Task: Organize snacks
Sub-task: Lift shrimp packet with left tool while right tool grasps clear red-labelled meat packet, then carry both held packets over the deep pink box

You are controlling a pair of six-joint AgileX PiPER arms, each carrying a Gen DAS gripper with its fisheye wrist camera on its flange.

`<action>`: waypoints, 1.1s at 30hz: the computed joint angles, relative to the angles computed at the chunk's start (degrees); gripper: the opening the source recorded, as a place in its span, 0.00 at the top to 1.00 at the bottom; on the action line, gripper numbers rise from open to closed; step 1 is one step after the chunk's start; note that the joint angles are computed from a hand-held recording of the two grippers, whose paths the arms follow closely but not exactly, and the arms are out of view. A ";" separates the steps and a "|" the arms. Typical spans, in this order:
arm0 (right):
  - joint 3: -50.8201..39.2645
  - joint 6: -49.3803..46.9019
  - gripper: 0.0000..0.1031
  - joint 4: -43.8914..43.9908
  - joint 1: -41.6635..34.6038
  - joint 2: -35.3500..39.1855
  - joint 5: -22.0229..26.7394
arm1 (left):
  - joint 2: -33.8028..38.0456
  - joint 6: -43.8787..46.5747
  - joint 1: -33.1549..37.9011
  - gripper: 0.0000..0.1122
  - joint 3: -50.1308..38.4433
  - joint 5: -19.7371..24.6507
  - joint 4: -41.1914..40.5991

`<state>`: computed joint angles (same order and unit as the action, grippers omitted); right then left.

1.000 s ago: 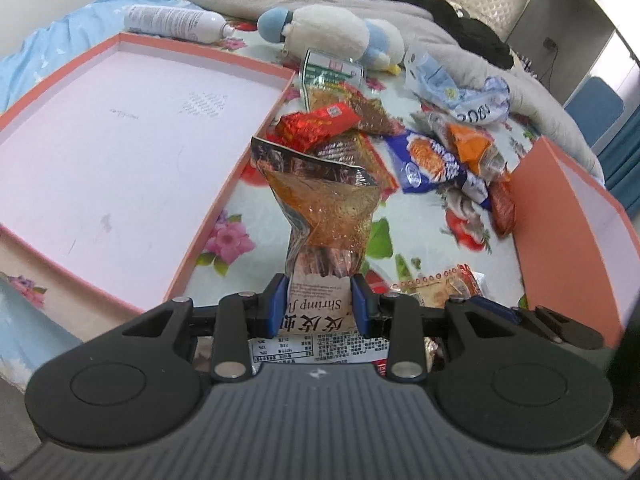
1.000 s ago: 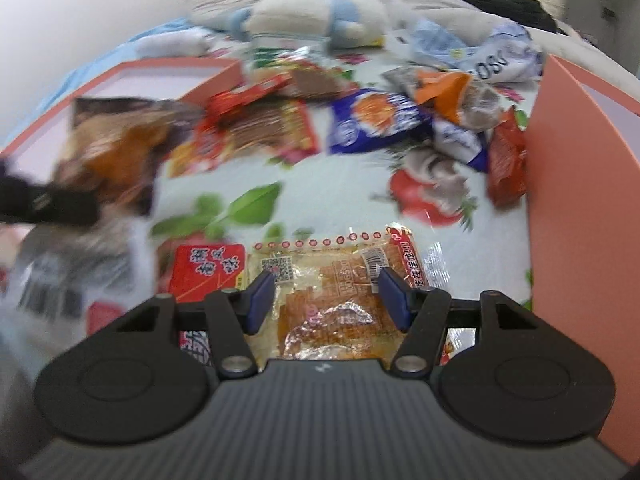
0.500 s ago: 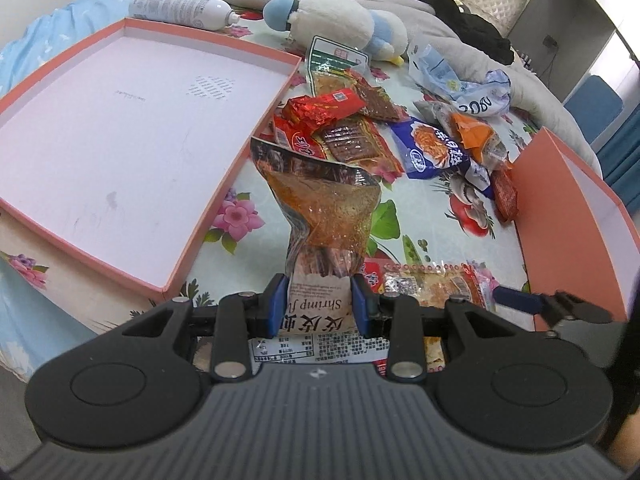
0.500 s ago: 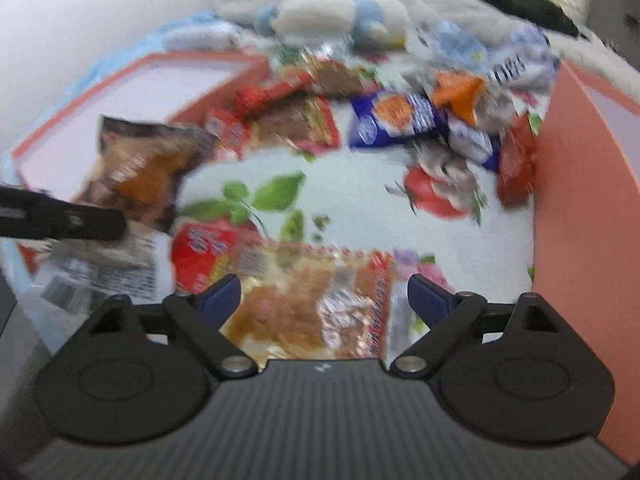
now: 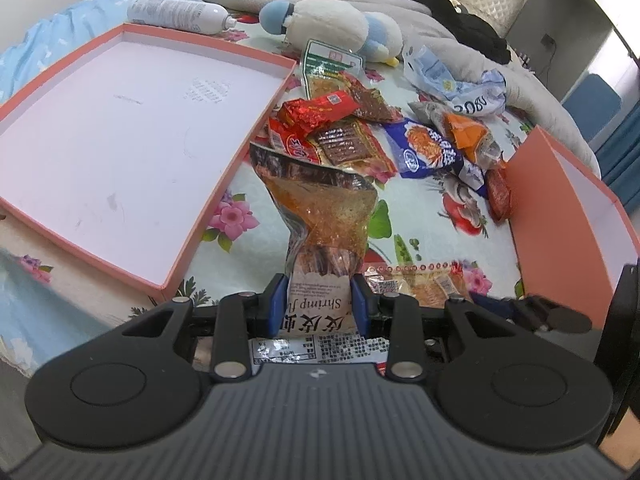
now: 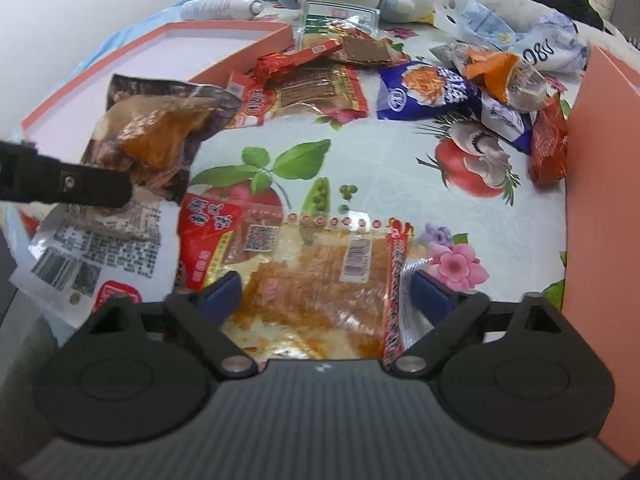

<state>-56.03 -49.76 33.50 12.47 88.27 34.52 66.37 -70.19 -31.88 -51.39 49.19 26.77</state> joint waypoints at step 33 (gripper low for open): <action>-7.40 -0.39 0.57 8.53 -33.43 -22.41 23.80 | 6.12 1.02 -20.68 0.65 -30.04 17.46 4.69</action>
